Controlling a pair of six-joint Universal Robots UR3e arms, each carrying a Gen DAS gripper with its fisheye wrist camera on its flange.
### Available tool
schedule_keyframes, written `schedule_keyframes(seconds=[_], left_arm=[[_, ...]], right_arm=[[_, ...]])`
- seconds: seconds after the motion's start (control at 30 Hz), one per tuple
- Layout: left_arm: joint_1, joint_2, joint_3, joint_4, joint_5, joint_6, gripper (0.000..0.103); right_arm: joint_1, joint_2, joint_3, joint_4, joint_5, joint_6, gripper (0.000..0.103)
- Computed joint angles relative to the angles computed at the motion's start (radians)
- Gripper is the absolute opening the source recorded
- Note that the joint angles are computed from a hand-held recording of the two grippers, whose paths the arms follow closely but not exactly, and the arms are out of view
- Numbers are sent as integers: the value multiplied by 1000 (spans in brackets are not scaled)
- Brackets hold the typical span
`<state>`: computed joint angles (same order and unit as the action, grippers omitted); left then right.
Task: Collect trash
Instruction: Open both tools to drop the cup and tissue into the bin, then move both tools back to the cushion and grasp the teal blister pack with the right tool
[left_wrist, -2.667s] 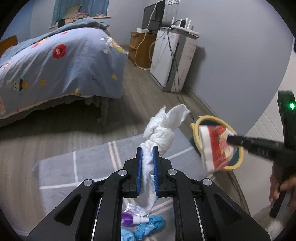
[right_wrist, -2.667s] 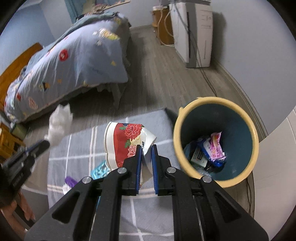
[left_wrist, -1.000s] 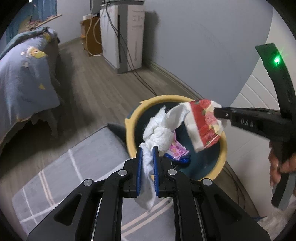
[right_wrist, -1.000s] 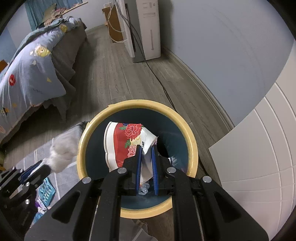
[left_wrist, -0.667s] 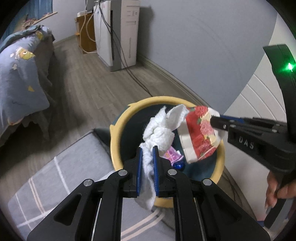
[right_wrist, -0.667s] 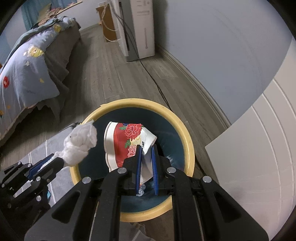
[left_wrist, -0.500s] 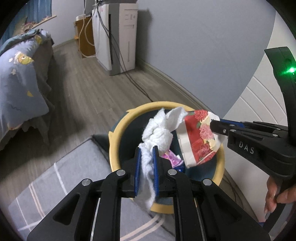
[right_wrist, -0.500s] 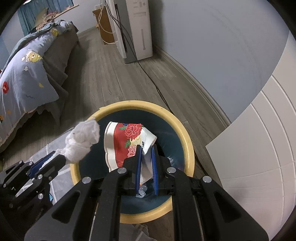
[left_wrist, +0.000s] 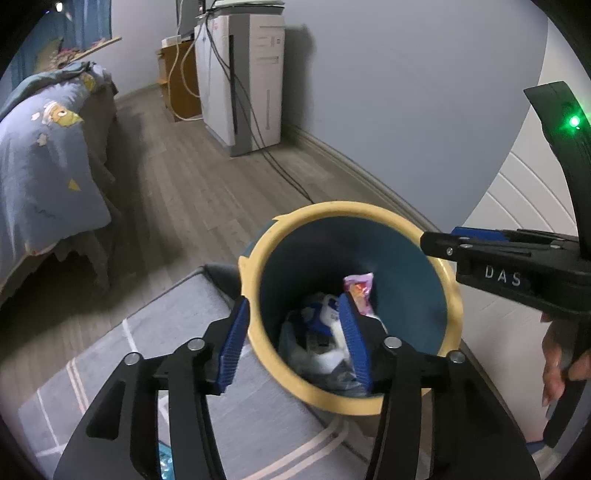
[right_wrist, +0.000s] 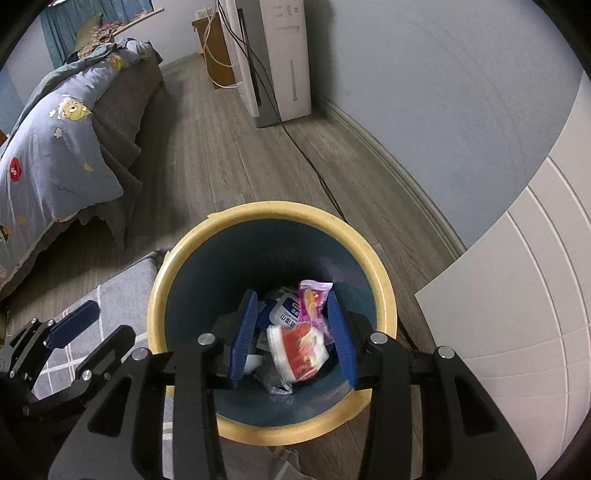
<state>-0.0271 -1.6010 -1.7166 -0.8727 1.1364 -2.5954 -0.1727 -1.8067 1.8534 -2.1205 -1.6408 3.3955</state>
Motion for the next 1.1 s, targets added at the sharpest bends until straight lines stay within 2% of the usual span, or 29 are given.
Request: schedule_keyframes(seconds=[0.07,0.13,0.2,0.27,0.37,0.4,0.63,0.8,0.9,1.1], left_arm=[[7,5,-8,9,-2,1,65],[15,14,-22,23,-3,3,73],[21,28,-34,27,3,8,78],[28,53,-49,29,11,18,79],[48,97,-64,6,16,38,83],[64,123,-79,-3,6,50,88],[218,287,-115,-148,-57,162,88],[419,420,-107,-352,-142,305,88],[571,487,-80,-511,-202,431,88],[844,532,-2,-772,-274,646,89]], right_arm=[[8,4,-8,4,-10,11,63],[14,2,-12,2,-18,21,70],[28,5,-26,6,-29,34,89],[39,-2,-34,2,-33,50,97],[73,0,-54,6,-74,69,97],[85,-2,-57,12,-88,74,97],[199,-8,-113,50,-156,139,97],[340,5,-174,55,-242,221,97],[419,28,-216,75,-277,269,97],[574,121,-318,132,-342,340,97]])
